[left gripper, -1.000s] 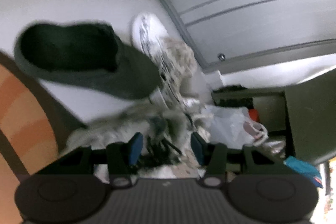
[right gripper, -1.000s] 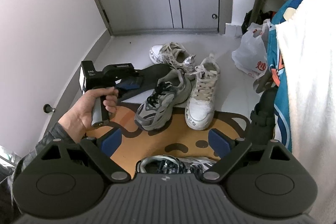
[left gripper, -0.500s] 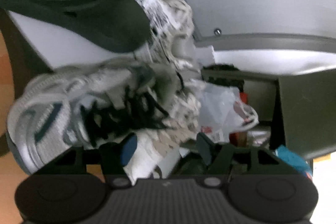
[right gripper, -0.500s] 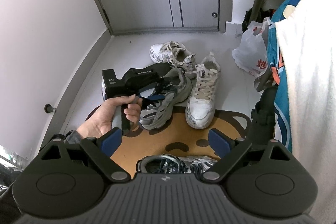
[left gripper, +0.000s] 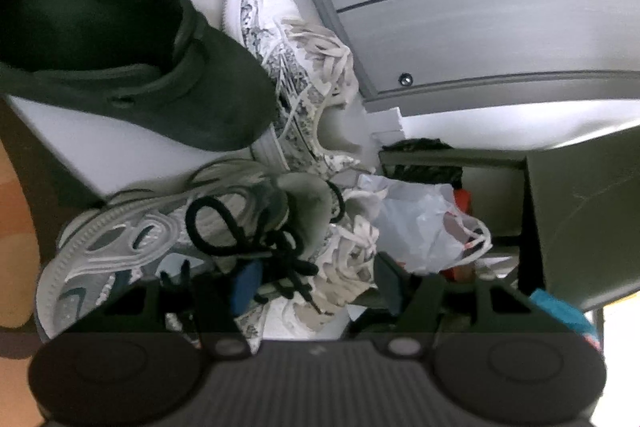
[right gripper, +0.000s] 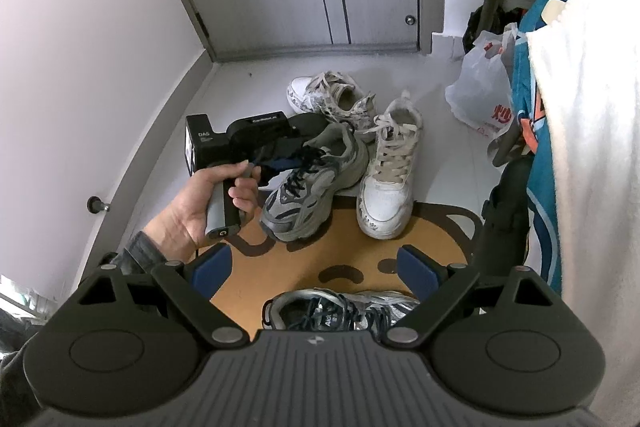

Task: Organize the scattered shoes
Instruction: 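Lift the grey sneaker with the left tool while the right tool holds the silver sneaker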

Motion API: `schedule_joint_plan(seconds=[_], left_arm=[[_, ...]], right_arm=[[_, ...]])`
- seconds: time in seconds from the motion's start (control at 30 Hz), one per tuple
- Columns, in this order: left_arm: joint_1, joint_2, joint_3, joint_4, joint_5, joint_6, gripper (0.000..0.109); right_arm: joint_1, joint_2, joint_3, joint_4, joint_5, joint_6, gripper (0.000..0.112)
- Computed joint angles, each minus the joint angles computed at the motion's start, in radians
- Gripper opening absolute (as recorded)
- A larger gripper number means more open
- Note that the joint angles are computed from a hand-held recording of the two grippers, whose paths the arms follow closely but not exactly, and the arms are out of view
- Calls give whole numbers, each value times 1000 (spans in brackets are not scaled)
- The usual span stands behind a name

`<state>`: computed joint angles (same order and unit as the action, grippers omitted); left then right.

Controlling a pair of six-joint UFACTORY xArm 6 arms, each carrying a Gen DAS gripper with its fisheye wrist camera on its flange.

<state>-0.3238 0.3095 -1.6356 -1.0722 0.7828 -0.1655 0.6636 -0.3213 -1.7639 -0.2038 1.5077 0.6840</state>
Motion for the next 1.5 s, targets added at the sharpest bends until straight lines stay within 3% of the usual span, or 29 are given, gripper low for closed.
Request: schedule_joint_plan(seconds=[0.33, 0.63, 0.83, 0.9, 0.97, 1.03, 1.23, 1.43, 1.5], left_arm=[[-13, 5, 23, -152, -72, 79, 64], [-30, 44, -4, -174, -84, 67, 64], [-66, 39, 31, -257, -193, 81, 63], [-80, 38, 35, -259, -229, 83, 58], [-90, 36, 41, -220, -255, 52, 42], [-94, 25, 62, -226, -281, 39, 32], [-87, -4, 100, -216, -299, 47, 12], [-86, -34, 109, -238, -299, 178, 10], [-87, -45, 126, -301, -300, 235, 10]], right_arm=[[-15, -3, 11, 12, 2, 2, 93], [-34, -5, 24, 32, 6, -4, 93], [-44, -7, 33, 39, 10, -1, 93], [-44, -8, 34, 39, 11, 1, 93], [-42, -9, 33, 37, 12, 3, 93], [-40, -9, 32, 35, 14, 5, 93], [-33, -7, 24, 33, 7, -2, 93], [-17, -5, 11, 25, 2, -6, 93], [-9, -5, 6, 18, -2, -3, 93]])
